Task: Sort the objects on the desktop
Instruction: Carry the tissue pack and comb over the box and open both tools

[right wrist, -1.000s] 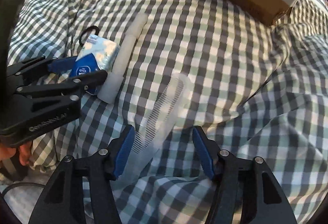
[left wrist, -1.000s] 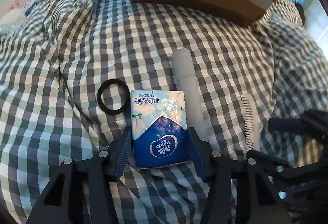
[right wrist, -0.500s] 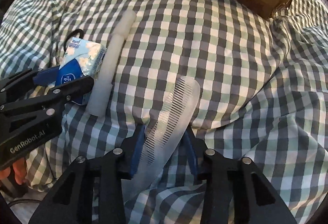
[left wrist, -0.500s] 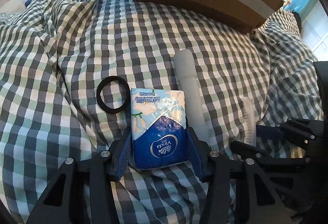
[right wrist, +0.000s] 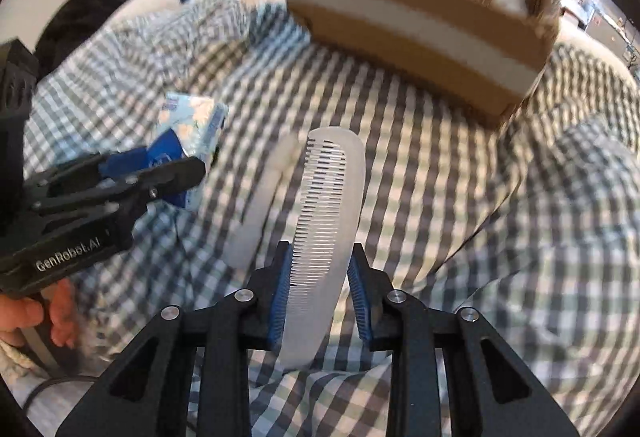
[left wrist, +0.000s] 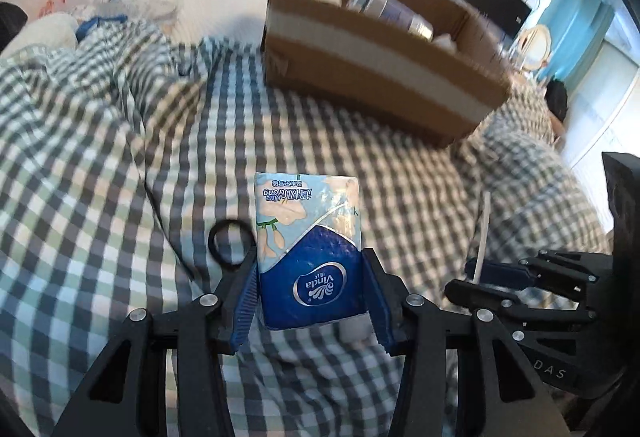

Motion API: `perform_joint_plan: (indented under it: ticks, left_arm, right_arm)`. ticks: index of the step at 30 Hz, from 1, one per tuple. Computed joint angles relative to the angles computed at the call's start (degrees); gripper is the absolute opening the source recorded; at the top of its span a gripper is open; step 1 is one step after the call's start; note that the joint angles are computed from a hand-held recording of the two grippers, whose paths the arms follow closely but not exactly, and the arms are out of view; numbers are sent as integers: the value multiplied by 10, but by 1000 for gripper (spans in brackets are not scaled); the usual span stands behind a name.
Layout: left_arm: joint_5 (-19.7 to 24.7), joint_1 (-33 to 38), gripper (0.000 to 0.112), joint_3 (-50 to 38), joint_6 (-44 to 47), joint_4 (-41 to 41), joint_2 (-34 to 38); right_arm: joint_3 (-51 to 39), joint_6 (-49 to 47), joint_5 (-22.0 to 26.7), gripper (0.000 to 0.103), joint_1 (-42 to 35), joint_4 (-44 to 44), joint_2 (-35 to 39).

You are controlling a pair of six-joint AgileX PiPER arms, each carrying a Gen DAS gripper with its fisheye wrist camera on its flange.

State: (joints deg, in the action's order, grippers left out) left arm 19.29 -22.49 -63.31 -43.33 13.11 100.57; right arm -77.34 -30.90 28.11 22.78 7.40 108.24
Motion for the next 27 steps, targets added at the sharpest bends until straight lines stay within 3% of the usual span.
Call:
perform_joint_plan:
  ticks: [3, 5, 10, 17, 18, 21, 25, 27]
  left_arm:
    - [9, -2, 49, -29, -4, 15, -4]
    - [22, -3, 49, -59, -8, 34, -4]
    - [67, 13, 49, -196, 50, 10, 37]
    - [137, 37, 49, -430, 120, -15, 135]
    - [143, 38, 49, -448, 117, -10, 142]
    - [139, 35, 49, -456, 95, 17, 150]
    - [121, 21, 49, -380, 38, 69, 131]
    - [117, 15, 49, -331, -5, 86, 121]
  right_arm:
    - [5, -85, 12, 24, -16, 80, -36]
    - [-25, -122, 28, 13, -24, 117, -44]
    - [-126, -169, 45, 2, -17, 143, -37]
    - [-267, -217, 125, 1, -26, 171, 18]
    - [-264, -219, 129, 4, -27, 163, 22]
    - [-250, -235, 107, 51, -25, 131, 57]
    - [-292, -248, 154, 51, -35, 59, 131]
    - [-299, -242, 142, 51, -32, 13, 151]
